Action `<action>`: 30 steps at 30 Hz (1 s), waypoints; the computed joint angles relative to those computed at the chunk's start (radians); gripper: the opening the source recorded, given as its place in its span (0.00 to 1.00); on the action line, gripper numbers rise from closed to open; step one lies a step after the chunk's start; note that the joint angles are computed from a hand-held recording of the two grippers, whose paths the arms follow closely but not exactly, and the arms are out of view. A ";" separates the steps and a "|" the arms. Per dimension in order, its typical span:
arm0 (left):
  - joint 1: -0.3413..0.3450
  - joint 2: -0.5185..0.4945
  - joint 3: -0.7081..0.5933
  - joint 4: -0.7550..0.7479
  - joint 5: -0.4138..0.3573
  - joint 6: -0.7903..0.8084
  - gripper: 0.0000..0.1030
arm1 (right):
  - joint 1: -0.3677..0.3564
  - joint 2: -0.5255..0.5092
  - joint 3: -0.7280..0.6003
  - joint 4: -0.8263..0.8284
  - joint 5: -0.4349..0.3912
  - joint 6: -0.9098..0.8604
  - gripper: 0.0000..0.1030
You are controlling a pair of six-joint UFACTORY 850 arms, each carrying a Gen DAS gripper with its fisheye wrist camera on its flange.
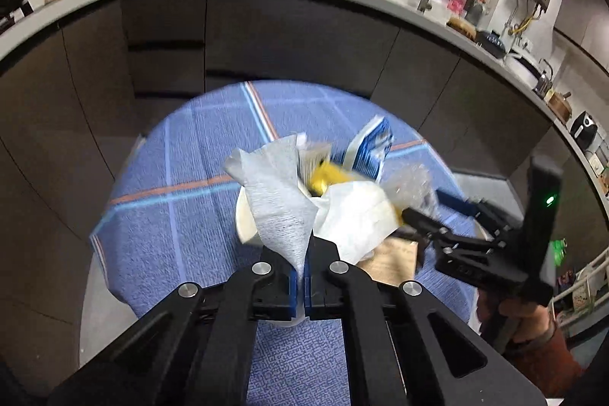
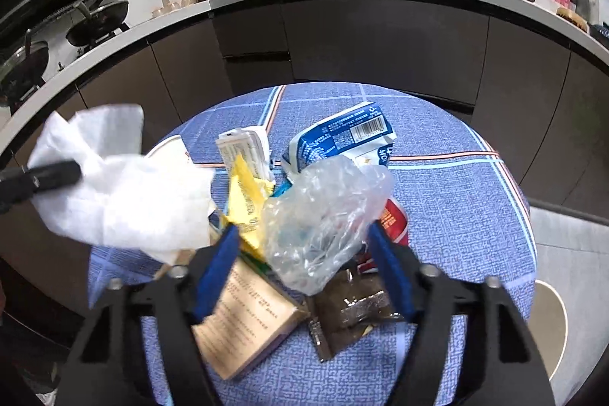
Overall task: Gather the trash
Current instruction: 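Grasp the white plastic bag with the left tool while the right tool grasps the clear plastic bag, then carry both held bags over the white bin on the floor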
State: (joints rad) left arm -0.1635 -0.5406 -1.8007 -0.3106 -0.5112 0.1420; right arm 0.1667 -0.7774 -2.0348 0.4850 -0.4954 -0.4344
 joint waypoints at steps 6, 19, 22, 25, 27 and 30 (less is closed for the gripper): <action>-0.006 0.036 -0.005 -0.023 0.046 0.023 0.02 | -0.015 0.027 0.021 0.058 -0.009 -0.022 0.04; -0.055 0.027 -0.113 -0.112 0.040 0.135 0.02 | -0.090 0.277 0.315 0.662 0.170 -0.546 0.03; -0.076 0.007 -0.152 -0.159 0.025 0.195 0.02 | -0.112 0.325 0.365 0.749 0.203 -0.636 0.03; -0.102 -0.038 -0.227 -0.234 -0.026 0.276 0.02 | -0.145 0.383 0.436 0.781 0.248 -0.674 0.03; -0.124 -0.085 -0.299 -0.266 -0.070 0.311 0.02 | -0.170 0.419 0.489 0.761 0.287 -0.655 0.03; -0.159 -0.172 -0.416 -0.305 -0.144 0.350 0.02 | -0.213 0.456 0.557 0.671 0.325 -0.545 0.04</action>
State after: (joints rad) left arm -0.3228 -0.7124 -2.2167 -0.6155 -0.6556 0.4921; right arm -0.0464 -0.3217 -1.4778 1.1563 -0.1704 -0.9793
